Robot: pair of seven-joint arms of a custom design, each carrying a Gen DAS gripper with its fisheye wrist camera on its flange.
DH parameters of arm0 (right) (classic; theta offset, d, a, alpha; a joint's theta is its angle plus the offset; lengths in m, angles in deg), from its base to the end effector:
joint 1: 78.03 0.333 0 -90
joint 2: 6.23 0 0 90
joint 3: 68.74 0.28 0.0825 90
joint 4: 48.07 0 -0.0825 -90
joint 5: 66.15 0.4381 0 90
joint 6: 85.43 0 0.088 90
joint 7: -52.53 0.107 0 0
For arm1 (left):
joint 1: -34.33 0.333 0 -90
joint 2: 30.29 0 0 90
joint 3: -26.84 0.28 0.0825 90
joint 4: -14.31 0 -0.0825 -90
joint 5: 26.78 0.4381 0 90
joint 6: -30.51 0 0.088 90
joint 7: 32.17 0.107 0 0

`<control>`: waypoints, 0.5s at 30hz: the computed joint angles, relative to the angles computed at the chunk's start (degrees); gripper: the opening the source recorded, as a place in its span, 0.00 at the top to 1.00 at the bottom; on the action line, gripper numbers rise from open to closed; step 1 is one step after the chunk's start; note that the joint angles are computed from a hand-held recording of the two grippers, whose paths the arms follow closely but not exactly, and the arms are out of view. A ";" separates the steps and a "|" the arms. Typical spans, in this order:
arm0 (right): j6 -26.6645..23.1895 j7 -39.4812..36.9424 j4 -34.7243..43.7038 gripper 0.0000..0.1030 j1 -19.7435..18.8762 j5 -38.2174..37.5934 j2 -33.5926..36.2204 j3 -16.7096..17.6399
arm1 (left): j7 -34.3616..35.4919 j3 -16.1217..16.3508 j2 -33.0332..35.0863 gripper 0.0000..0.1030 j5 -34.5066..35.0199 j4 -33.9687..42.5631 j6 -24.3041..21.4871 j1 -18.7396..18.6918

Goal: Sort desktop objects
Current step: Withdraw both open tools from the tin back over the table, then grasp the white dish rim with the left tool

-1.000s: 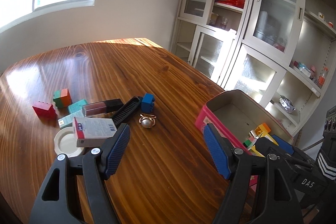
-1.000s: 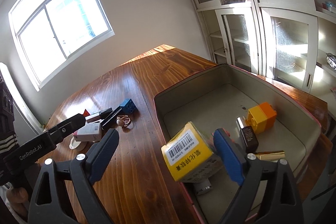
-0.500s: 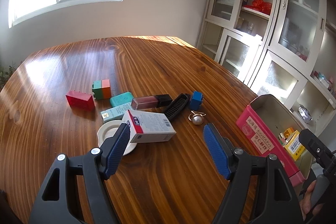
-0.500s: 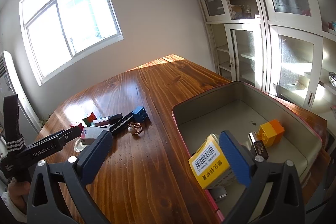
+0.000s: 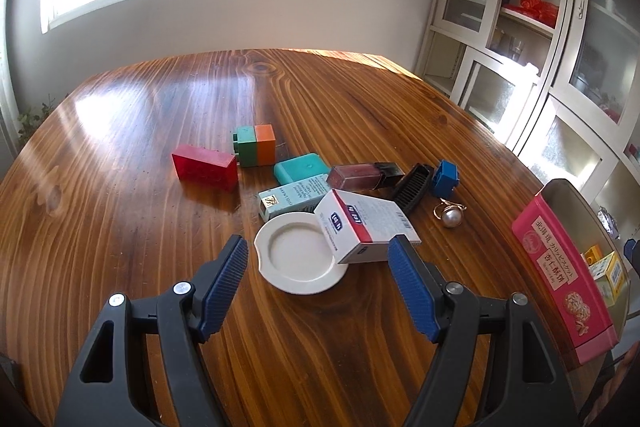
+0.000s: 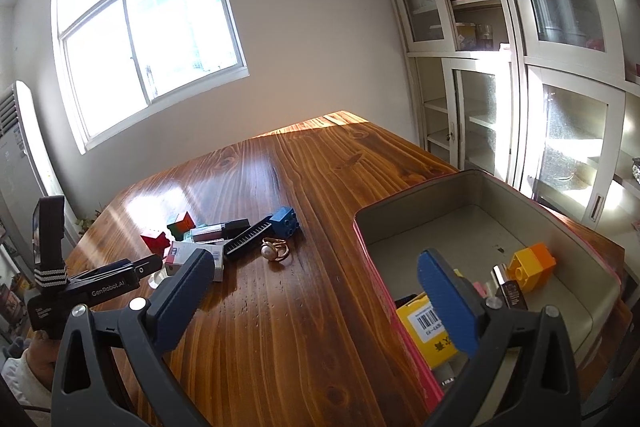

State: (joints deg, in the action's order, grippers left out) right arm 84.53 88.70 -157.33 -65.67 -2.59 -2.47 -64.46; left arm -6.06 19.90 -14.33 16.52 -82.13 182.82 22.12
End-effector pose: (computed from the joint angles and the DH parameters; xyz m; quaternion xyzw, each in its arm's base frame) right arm 0.6491 0.1295 0.4921 -0.6655 0.5337 -0.2155 0.4752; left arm 0.6818 -0.2493 0.4581 -0.7180 0.5604 -0.3052 0.2781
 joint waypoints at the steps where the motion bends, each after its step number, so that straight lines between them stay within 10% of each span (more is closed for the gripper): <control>1: -0.26 0.00 0.17 0.01 0.07 -0.17 0.18 0.05 | 0.37 -0.03 0.25 0.26 -0.23 0.18 -0.33 0.07; 15: -4.26 -0.19 2.74 0.01 0.63 -2.71 2.52 0.98 | 6.15 -0.41 3.00 0.26 -5.31 2.15 -2.83 1.28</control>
